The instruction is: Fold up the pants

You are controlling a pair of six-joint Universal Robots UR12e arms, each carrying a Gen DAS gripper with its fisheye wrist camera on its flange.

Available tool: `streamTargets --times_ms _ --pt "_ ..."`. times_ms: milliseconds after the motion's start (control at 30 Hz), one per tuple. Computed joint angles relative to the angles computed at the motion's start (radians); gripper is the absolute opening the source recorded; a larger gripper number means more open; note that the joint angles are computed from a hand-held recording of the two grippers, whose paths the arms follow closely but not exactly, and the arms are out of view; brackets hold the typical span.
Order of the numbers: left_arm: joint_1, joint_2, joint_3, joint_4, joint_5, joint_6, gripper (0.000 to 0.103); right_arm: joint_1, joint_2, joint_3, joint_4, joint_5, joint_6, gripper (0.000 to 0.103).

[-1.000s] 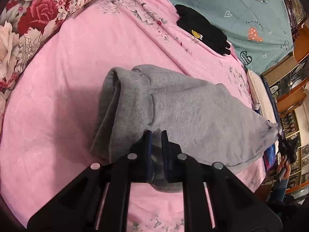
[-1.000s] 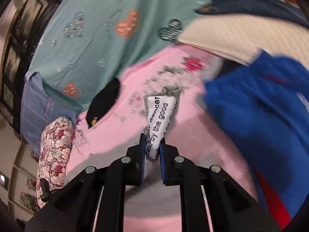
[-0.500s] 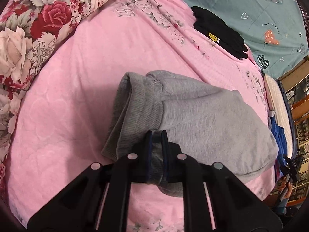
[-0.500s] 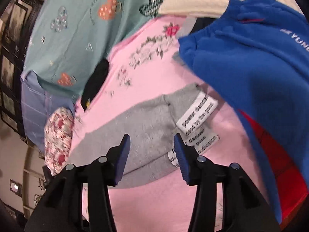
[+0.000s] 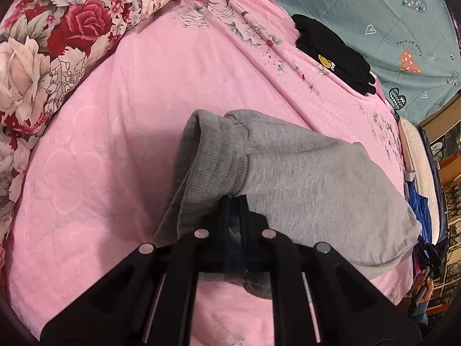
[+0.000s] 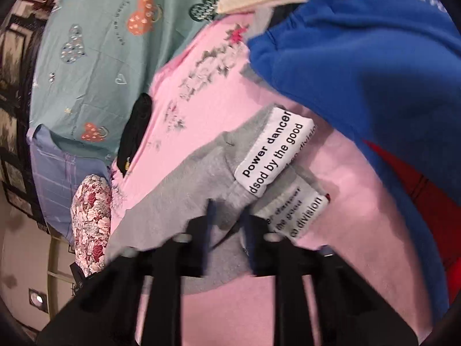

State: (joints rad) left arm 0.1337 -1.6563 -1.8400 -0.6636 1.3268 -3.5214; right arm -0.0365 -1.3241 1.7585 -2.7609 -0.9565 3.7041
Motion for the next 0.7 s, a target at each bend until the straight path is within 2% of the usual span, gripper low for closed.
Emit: streamTargets --times_ms 133,300,367,433,500,533,567,600,633,667,700 --pt "0.003 -0.004 0.013 -0.028 0.005 0.007 0.003 0.01 -0.003 -0.016 -0.039 -0.002 -0.004 0.007" --pt "0.015 -0.011 0.037 -0.083 -0.017 0.017 0.003 0.014 -0.034 -0.01 -0.077 0.02 -0.005 0.007" --pt "0.011 -0.012 0.042 -0.089 -0.002 0.031 0.003 0.014 -0.049 0.012 -0.068 0.016 -0.005 0.007" --pt "0.008 -0.012 0.041 -0.086 0.003 0.048 0.003 0.012 -0.056 0.031 -0.005 0.005 -0.001 0.007" --pt "0.009 -0.009 0.034 -0.076 0.0 0.054 0.003 0.009 -0.057 0.038 0.13 -0.041 0.008 0.013" --pt "0.009 -0.006 0.03 -0.073 0.0 0.058 0.003 -0.001 -0.053 0.047 0.142 -0.017 0.03 0.015" --pt "0.008 -0.002 0.028 -0.074 -0.002 0.061 0.003 -0.018 -0.05 0.064 0.111 0.036 0.081 0.023" --pt "0.007 0.001 0.027 -0.075 0.001 0.063 0.003 -0.028 -0.049 0.08 0.063 0.066 0.138 0.026" --pt "0.004 0.005 0.026 -0.076 0.01 0.066 0.003 -0.034 -0.051 0.086 0.038 0.081 0.163 0.038" --pt "0.0 0.008 0.025 -0.077 0.02 0.068 0.003 -0.033 -0.055 0.084 0.034 0.069 0.15 0.049" --pt "-0.004 0.009 0.025 -0.077 0.032 0.07 0.003 -0.029 -0.059 0.078 0.043 0.05 0.13 0.052"
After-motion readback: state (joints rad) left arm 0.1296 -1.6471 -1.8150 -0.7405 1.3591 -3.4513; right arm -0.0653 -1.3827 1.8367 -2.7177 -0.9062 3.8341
